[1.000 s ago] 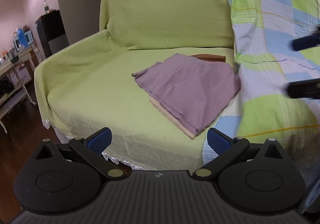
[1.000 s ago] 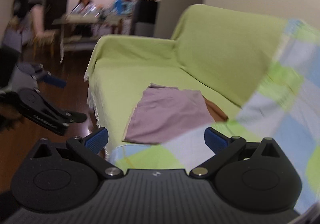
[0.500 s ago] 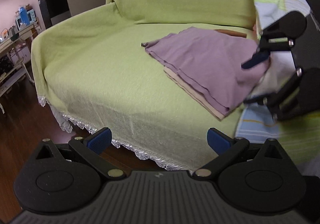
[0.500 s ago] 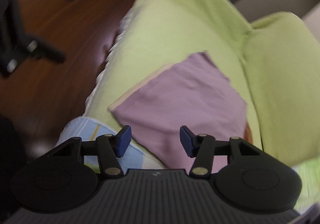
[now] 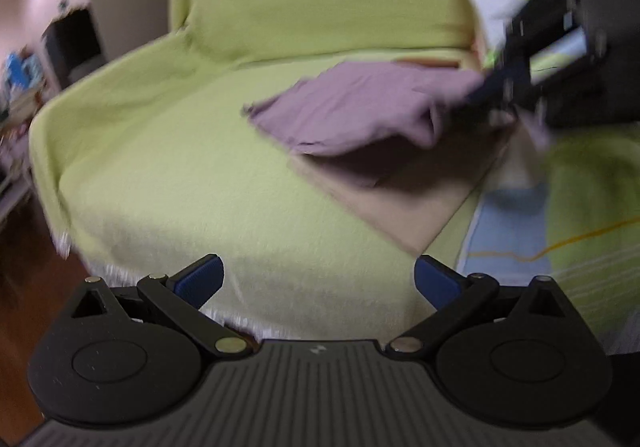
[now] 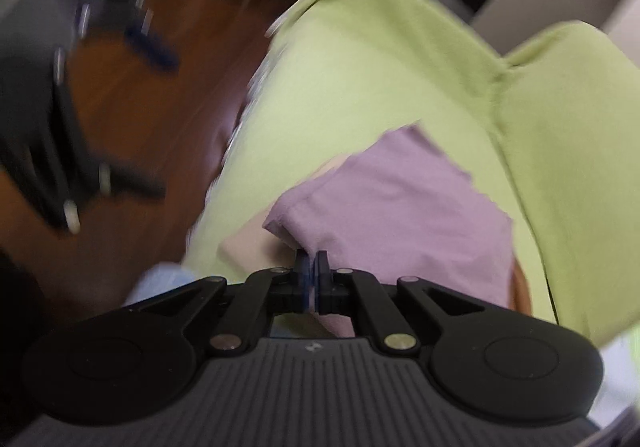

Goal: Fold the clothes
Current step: 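Grasp the mauve top's edge with the left tool while the right tool grasps another edge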

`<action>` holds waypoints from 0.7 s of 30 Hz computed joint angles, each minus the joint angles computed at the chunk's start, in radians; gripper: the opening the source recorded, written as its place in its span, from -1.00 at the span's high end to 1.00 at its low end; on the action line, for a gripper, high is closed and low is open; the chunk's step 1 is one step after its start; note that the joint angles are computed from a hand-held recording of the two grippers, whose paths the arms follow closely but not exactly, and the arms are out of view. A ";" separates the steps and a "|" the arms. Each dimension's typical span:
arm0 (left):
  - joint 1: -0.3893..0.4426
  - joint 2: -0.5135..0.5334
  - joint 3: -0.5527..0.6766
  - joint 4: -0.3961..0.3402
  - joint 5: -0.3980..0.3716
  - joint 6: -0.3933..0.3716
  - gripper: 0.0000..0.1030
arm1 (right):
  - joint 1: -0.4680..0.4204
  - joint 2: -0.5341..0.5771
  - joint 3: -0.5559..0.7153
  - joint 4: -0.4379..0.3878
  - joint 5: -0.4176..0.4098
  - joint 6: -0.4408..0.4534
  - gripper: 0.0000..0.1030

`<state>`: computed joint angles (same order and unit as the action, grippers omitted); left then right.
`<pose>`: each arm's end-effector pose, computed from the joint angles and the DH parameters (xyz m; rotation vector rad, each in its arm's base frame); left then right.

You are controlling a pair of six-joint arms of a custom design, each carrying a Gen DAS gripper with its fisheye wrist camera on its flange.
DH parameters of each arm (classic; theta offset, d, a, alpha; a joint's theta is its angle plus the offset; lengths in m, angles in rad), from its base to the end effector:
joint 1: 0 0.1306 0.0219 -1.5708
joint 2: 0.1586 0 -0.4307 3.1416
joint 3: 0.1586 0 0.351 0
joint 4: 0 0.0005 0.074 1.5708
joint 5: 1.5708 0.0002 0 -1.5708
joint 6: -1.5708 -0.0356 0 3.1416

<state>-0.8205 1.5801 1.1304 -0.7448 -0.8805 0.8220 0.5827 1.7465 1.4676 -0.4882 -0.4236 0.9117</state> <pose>0.3234 -0.3074 0.3127 -0.2013 2.2256 0.4041 0.4741 0.3294 0.3668 -1.6925 1.5222 0.3231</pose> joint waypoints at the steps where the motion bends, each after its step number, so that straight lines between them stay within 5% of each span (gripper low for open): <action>1: 0.002 -0.001 0.000 0.036 -0.014 -0.078 -0.99 | -0.020 -0.031 -0.008 0.010 -0.028 -0.032 1.00; 4: 0.012 -0.006 -0.005 0.164 -0.041 -0.325 -0.90 | -0.070 -0.102 -0.009 0.018 -0.086 -0.100 1.00; 6: 0.029 0.003 0.009 0.231 -0.045 -0.482 -0.57 | -0.103 -0.145 -0.008 0.009 -0.119 -0.128 1.00; 10: 0.079 0.028 0.020 0.373 -0.039 -0.696 -0.52 | -0.154 -0.210 -0.024 0.004 -0.175 -0.163 1.00; 17: 0.123 0.083 0.046 0.434 0.042 -0.824 -0.41 | -0.200 -0.248 -0.036 -0.021 -0.224 -0.180 1.00; 20: 0.110 0.081 0.034 0.466 0.049 -0.845 -0.18 | -0.206 -0.233 -0.016 -0.013 -0.227 -0.204 1.00; 21: 0.110 0.082 0.034 0.468 0.053 -0.847 0.07 | -0.204 -0.225 -0.005 -0.012 -0.236 -0.214 1.00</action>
<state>-0.7106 1.6617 1.1639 -0.2764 -0.8277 -0.0251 0.3784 1.5212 1.4626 -0.5006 -0.6595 0.6981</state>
